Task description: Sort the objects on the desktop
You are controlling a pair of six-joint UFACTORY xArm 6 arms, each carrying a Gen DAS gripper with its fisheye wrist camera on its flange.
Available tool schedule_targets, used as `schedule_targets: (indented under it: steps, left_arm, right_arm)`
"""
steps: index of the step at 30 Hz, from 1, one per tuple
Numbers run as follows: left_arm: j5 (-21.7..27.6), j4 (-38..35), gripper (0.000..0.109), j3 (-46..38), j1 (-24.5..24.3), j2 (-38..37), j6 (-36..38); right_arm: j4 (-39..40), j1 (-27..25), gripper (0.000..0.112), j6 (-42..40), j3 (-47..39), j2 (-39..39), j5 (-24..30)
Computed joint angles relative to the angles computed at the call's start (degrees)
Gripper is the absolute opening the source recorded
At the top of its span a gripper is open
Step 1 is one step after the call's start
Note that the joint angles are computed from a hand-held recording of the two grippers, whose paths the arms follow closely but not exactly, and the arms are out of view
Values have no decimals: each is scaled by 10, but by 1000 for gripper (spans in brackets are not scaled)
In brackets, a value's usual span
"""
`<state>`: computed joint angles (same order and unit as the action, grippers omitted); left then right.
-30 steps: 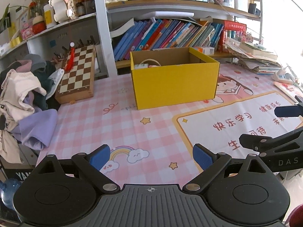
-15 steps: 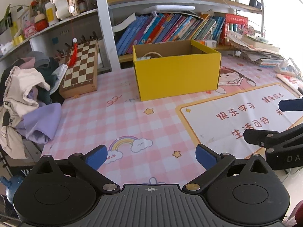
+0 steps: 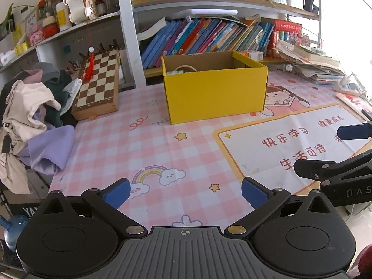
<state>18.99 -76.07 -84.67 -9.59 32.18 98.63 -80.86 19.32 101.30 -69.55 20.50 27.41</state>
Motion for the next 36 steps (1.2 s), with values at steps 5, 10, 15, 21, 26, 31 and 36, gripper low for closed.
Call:
schedule_targets:
  steps: [5, 10, 15, 21, 26, 31, 36]
  left_arm:
    - [-2, 3, 103, 1, 0, -1, -5]
    - [0, 17, 103, 0, 1, 1, -22]
    - [3, 42, 103, -3, 1, 5, -49]
    - [-1, 72, 103, 0, -1, 7, -78]
    - [-1, 74, 103, 4, -1, 4, -77]
    - [0, 77, 103, 7, -2, 2, -81]
    - [1, 84, 103, 8, -3, 1, -88]
  right_arm:
    - [0, -1, 103, -1, 2, 0, -4]
    - [6, -2, 103, -6, 1, 1, -9]
    - [24, -5, 103, -24, 2, 3, -14]
    - [68, -4, 103, -64, 2, 8, -12]
    - [75, 4, 103, -62, -1, 9, -3]
    - [70, 2, 103, -58, 6, 4, -5]
    - [70, 2, 103, -55, 11, 1, -5]
